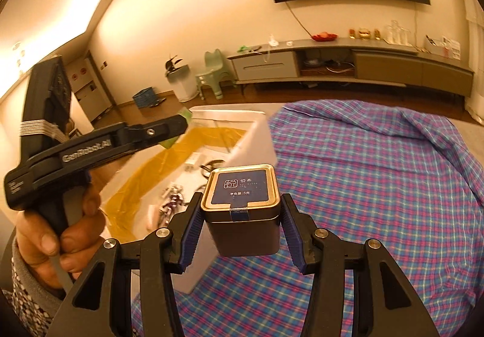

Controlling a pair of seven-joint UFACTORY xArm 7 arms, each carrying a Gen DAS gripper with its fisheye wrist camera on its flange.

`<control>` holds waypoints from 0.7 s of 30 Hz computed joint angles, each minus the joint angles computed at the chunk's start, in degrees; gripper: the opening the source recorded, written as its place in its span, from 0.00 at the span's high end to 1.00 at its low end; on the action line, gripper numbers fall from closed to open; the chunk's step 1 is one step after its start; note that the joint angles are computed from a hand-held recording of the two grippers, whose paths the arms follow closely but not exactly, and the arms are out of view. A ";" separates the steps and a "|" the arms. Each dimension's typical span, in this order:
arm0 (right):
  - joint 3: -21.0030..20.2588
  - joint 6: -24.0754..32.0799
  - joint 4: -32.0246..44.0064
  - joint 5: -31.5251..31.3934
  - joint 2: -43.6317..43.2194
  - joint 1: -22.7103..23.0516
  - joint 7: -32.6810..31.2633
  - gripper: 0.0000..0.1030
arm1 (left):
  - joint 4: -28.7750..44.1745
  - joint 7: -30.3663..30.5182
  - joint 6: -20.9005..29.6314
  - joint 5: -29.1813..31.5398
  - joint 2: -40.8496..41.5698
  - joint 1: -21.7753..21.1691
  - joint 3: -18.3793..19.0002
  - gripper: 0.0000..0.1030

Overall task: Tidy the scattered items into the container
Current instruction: 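Carry the tape roll and tin with both tools over the white box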

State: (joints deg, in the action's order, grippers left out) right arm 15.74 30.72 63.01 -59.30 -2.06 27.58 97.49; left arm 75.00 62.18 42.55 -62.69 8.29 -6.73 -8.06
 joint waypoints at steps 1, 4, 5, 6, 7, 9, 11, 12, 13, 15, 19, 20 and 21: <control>0.10 0.10 0.95 -0.02 0.65 0.11 -0.64 0.50 | 0.47 -0.23 0.08 -0.01 0.41 0.22 0.20 0.52; -0.10 0.69 4.23 0.22 3.02 1.05 -2.96 0.50 | 1.88 -1.00 -0.02 -0.24 1.61 1.22 0.58 0.52; -0.29 0.92 5.50 0.40 3.98 1.52 -3.90 0.50 | 2.34 -1.27 0.00 -0.39 1.97 1.63 0.65 0.52; -0.59 1.11 6.54 0.52 4.81 2.03 -4.64 0.50 | 2.92 -1.56 0.15 -0.59 2.42 2.14 0.75 0.52; -0.90 1.31 7.65 0.78 5.69 2.59 -5.55 0.50 | 3.37 -1.77 0.28 -0.76 2.78 2.64 0.80 0.52; -1.59 1.66 9.81 1.47 7.40 3.71 -7.45 0.50 | 4.51 -2.41 0.70 -1.00 3.68 3.63 0.87 0.52; -2.36 2.13 12.36 2.33 9.43 5.02 -9.69 0.50 | 5.53 -3.32 0.87 -1.01 4.52 4.47 0.84 0.52; -2.80 2.30 13.61 2.87 10.44 5.65 -10.90 0.50 | 5.94 -3.74 1.08 -1.08 4.90 4.93 0.80 0.52; -3.27 2.47 14.84 3.44 11.41 6.30 -12.05 0.50 | 6.33 -4.11 1.39 -1.20 5.24 5.38 0.74 0.52; -4.20 2.46 17.36 5.15 13.47 7.39 -14.76 0.50 | 7.44 -5.09 2.14 -1.60 6.11 6.40 0.70 0.52; -5.52 1.38 23.36 11.03 18.58 8.71 -22.02 0.50 | 8.95 -6.69 2.40 -2.18 7.32 7.91 0.53 0.52; -5.74 0.80 24.29 12.77 19.49 8.79 -23.63 0.50 | 9.45 -7.31 2.50 -2.22 7.77 8.27 0.52 0.52; -5.70 0.51 26.27 15.11 21.20 8.71 -26.12 0.50 | 9.78 -7.85 2.50 -2.20 8.11 8.58 0.47 0.52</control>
State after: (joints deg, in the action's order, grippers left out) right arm 10.04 31.23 89.28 -44.19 19.14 36.29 71.37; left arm 84.78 54.34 45.06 -64.89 16.40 1.85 -7.59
